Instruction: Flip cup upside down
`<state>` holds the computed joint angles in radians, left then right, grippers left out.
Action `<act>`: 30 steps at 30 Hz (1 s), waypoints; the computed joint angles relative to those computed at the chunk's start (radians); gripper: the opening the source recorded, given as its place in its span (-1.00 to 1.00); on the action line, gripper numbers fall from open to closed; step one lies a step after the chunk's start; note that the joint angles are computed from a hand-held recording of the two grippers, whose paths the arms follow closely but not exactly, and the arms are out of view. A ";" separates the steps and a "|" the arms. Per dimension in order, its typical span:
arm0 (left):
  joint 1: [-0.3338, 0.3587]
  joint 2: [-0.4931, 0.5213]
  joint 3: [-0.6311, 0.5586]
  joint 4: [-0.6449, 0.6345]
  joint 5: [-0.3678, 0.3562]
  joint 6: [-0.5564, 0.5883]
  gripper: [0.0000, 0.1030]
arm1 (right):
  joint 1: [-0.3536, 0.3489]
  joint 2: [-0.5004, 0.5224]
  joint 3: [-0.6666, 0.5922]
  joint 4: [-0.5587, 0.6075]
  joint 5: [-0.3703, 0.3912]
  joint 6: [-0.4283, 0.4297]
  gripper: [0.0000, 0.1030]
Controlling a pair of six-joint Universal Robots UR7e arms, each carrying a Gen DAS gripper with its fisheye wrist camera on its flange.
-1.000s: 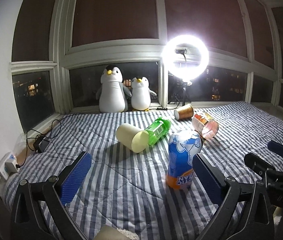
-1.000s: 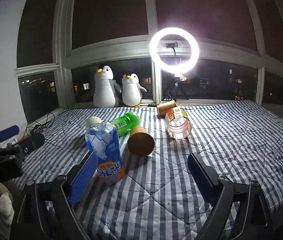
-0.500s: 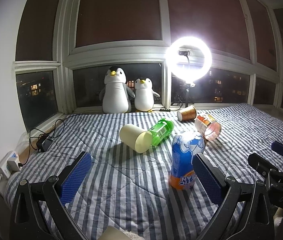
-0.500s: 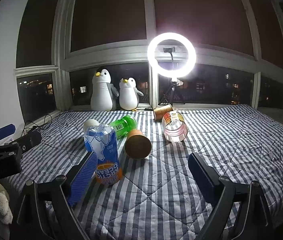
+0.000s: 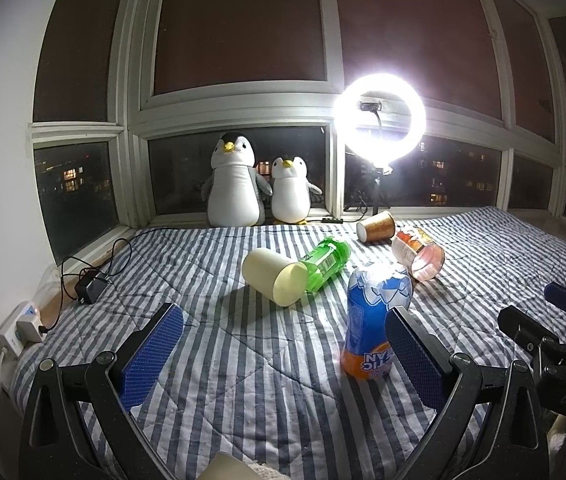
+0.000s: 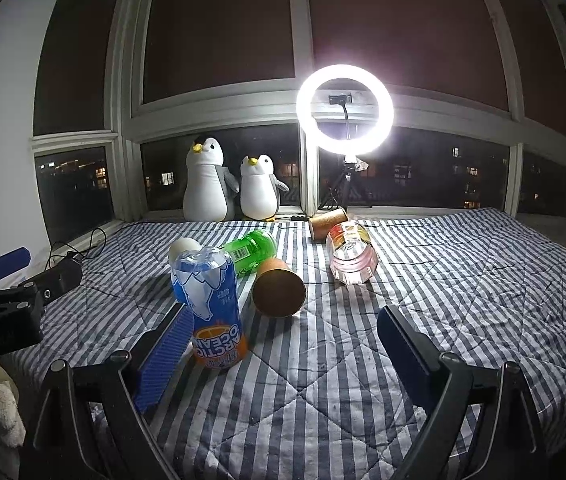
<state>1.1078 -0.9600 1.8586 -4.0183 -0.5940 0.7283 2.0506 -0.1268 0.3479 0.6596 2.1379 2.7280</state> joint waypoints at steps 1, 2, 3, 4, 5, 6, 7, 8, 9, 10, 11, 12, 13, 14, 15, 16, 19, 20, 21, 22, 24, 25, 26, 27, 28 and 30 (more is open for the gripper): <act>0.000 0.000 0.000 0.002 0.000 0.000 0.99 | 0.000 0.002 -0.004 0.003 0.001 0.001 0.77; -0.001 0.001 0.000 0.001 0.001 0.000 0.99 | 0.000 0.006 -0.011 0.008 0.001 0.004 0.77; -0.001 0.001 0.000 -0.001 0.001 0.002 0.99 | 0.000 0.005 -0.011 0.010 0.001 0.005 0.77; -0.002 0.002 0.000 -0.003 0.002 0.004 0.99 | 0.000 0.005 -0.010 0.009 0.002 0.005 0.77; -0.002 0.002 -0.001 -0.004 0.002 0.005 0.99 | 0.000 0.001 -0.003 0.003 0.001 0.006 0.77; -0.002 0.002 -0.001 -0.004 0.002 0.005 0.99 | 0.000 -0.002 0.001 0.002 0.000 0.007 0.77; -0.002 0.002 -0.001 -0.005 0.001 0.005 0.99 | 0.000 -0.002 0.002 0.003 -0.001 0.007 0.77; -0.002 0.002 -0.001 -0.004 0.001 0.005 0.99 | -0.001 -0.002 0.000 0.004 -0.002 0.008 0.77; -0.002 0.002 -0.001 -0.004 0.001 0.005 0.99 | -0.001 -0.001 -0.001 0.005 0.000 0.008 0.77; -0.002 0.002 0.000 -0.002 0.001 0.002 0.99 | -0.001 -0.001 0.000 0.005 0.000 0.007 0.77; -0.002 0.000 0.000 -0.001 0.001 0.001 0.99 | -0.001 -0.001 0.000 0.005 0.000 0.007 0.77; -0.002 0.001 0.000 -0.002 0.001 0.003 0.99 | -0.001 -0.002 0.001 0.003 -0.001 0.007 0.77; -0.002 0.001 -0.001 -0.002 0.001 0.003 0.99 | -0.001 -0.004 0.005 0.000 -0.001 0.007 0.77; -0.002 0.001 0.000 -0.001 0.001 0.002 0.99 | -0.001 -0.003 0.003 -0.001 0.000 0.007 0.77; -0.002 0.001 0.000 -0.001 0.001 0.002 0.99 | -0.001 -0.003 0.003 -0.001 0.000 0.007 0.77; -0.002 0.001 0.000 -0.001 0.001 0.001 0.99 | -0.001 -0.001 0.000 0.001 0.000 0.007 0.77; -0.003 0.002 0.000 0.002 0.004 0.001 0.99 | -0.001 0.003 -0.008 0.009 0.003 0.010 0.77; -0.003 0.002 -0.001 0.002 0.004 0.001 0.99 | -0.002 0.003 -0.008 0.010 0.003 0.012 0.77; -0.003 0.002 -0.001 0.002 0.004 0.000 0.99 | -0.002 0.004 -0.011 0.012 0.003 0.013 0.77; -0.003 0.002 -0.001 0.003 0.004 -0.003 0.99 | -0.003 0.006 -0.015 0.015 0.003 0.014 0.77; -0.001 0.002 -0.002 0.008 0.003 -0.008 0.99 | -0.003 0.006 -0.016 0.015 0.004 0.013 0.77; 0.000 0.003 -0.003 0.009 0.003 -0.008 0.99 | -0.002 0.004 -0.011 0.011 0.005 0.011 0.77; 0.001 0.003 -0.004 0.011 0.003 -0.010 0.99 | -0.002 0.004 -0.010 0.010 0.006 0.011 0.77; 0.001 0.004 -0.005 0.013 0.003 -0.012 0.99 | -0.003 0.004 -0.010 0.010 0.006 0.012 0.77; 0.002 0.004 -0.005 0.015 0.003 -0.013 0.99 | -0.003 0.005 -0.011 0.012 0.005 0.013 0.77; 0.003 0.006 -0.006 0.014 0.002 -0.011 0.99 | -0.004 0.011 -0.024 0.022 0.006 0.015 0.77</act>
